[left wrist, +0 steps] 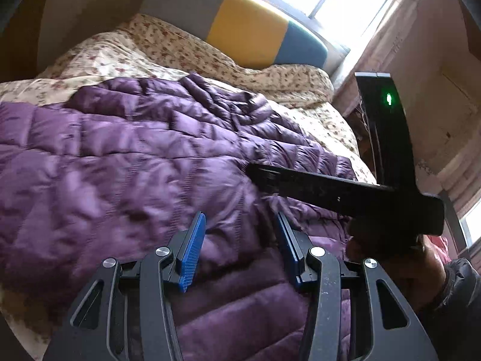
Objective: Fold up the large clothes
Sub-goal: 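Open the left gripper to lay the sleeve on the jacket body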
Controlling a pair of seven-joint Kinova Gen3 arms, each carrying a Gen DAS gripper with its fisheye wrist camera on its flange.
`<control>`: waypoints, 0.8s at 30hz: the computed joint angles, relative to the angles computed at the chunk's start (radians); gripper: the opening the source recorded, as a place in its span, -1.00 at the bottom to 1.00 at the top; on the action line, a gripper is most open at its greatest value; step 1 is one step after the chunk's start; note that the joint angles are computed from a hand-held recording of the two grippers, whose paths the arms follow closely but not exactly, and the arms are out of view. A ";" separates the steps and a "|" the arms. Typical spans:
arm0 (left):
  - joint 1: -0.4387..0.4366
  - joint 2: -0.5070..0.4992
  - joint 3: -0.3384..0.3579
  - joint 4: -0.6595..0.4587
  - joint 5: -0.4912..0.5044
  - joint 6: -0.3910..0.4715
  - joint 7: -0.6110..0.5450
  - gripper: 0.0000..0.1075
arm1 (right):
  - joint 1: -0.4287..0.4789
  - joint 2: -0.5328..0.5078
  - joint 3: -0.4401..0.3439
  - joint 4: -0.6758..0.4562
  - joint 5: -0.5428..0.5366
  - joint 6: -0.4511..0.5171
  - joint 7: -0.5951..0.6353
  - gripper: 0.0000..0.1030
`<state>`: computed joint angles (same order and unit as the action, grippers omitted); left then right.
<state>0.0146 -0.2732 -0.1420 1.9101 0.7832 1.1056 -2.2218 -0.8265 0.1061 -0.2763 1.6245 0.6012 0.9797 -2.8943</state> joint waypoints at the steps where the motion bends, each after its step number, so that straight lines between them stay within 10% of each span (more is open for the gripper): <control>1: -0.005 -0.004 -0.005 0.001 -0.002 -0.003 0.002 -0.12 | -0.005 -0.001 -0.010 0.001 0.029 0.019 -0.030 -0.83; 11: -0.052 -0.008 -0.050 -0.006 0.004 -0.030 0.030 -0.11 | -0.028 -0.044 -0.020 0.020 0.187 0.312 -0.236 -0.86; 24: -0.069 0.099 0.061 -0.091 -0.185 -0.095 0.195 -0.12 | 0.085 -0.087 -0.041 0.129 0.110 0.346 -0.270 -0.86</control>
